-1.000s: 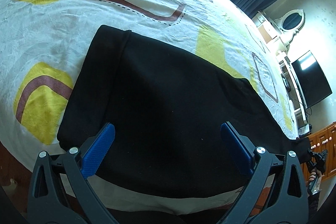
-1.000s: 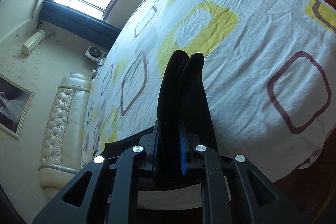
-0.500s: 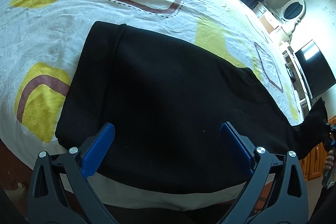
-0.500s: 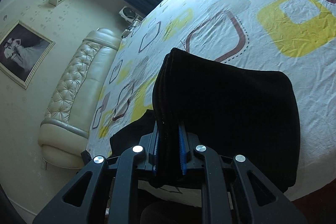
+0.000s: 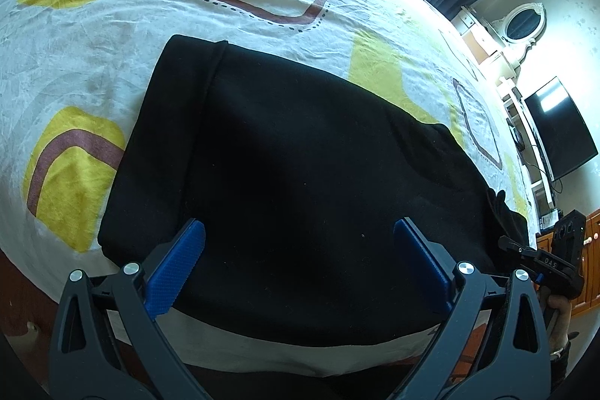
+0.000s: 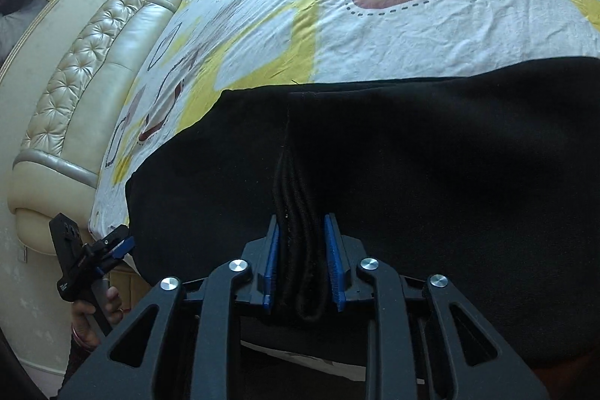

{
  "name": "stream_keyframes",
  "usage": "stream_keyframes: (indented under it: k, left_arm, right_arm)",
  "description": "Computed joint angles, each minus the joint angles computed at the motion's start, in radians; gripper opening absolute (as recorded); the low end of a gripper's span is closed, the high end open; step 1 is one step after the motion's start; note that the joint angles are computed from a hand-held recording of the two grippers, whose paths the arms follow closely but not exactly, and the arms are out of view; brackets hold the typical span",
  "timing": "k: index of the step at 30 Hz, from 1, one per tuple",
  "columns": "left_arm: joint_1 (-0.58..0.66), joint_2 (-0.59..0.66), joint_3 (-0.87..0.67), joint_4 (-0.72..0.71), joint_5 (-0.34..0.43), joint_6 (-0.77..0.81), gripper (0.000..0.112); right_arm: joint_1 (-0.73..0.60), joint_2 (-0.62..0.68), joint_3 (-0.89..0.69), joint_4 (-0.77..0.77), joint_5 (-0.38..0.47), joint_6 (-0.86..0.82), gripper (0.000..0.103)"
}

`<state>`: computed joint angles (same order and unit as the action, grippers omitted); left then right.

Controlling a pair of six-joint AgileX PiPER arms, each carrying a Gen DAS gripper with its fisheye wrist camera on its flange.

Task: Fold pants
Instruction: 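Fold the held edge over the pants and smooth it with the right gripper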

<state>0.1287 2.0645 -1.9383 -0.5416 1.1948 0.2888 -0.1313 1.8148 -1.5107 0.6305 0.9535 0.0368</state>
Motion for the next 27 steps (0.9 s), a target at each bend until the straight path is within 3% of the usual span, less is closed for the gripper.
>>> stream_keyframes:
  k: [1, 5, 8, 15, 19, 20, 22, 24, 27]
  left_arm:
    - [-0.001, 0.001, 0.000, 0.000, -0.001, 0.000, 0.100]
    - [-0.003, 0.002, 0.003, 0.004, -0.004, 0.008, 0.100]
    - [-0.005, -0.002, 0.010, 0.008, -0.009, 0.012, 0.100]
    - [-0.022, -0.006, 0.018, 0.035, -0.028, 0.008, 0.100]
    - [-0.028, -0.012, 0.027, 0.051, -0.036, 0.020, 0.100]
    - [-0.029, -0.013, 0.029, 0.053, -0.037, 0.021, 0.100]
    - [-0.028, -0.015, 0.032, 0.053, -0.039, 0.024, 0.100]
    - [-0.028, -0.016, 0.034, 0.053, -0.039, 0.024, 0.100]
    - [-0.028, -0.017, 0.035, 0.053, -0.039, 0.024, 0.100]
  right_arm:
    - [-0.011, -0.009, 0.020, 0.058, 0.004, -0.034, 0.049]
    - [-0.051, -0.097, 0.072, 0.152, 0.044, -0.144, 0.055]
    - [-0.142, -0.215, 0.145, 0.162, 0.034, -0.193, 0.070]
    - [-0.560, -0.407, 0.440, 0.135, -0.045, -0.115, 0.072]
    - [-0.705, -0.325, 0.570, 0.387, 0.079, -0.327, 0.072]
    - [-0.709, -0.302, 0.578, 0.423, 0.109, -0.366, 0.072]
    - [-0.672, -0.289, 0.560, 0.382, 0.096, -0.385, 0.036]
    - [-0.627, -0.287, 0.523, 0.284, 0.079, -0.381, 0.029]
    - [-0.619, -0.287, 0.531, 0.284, 0.065, -0.395, 0.029]
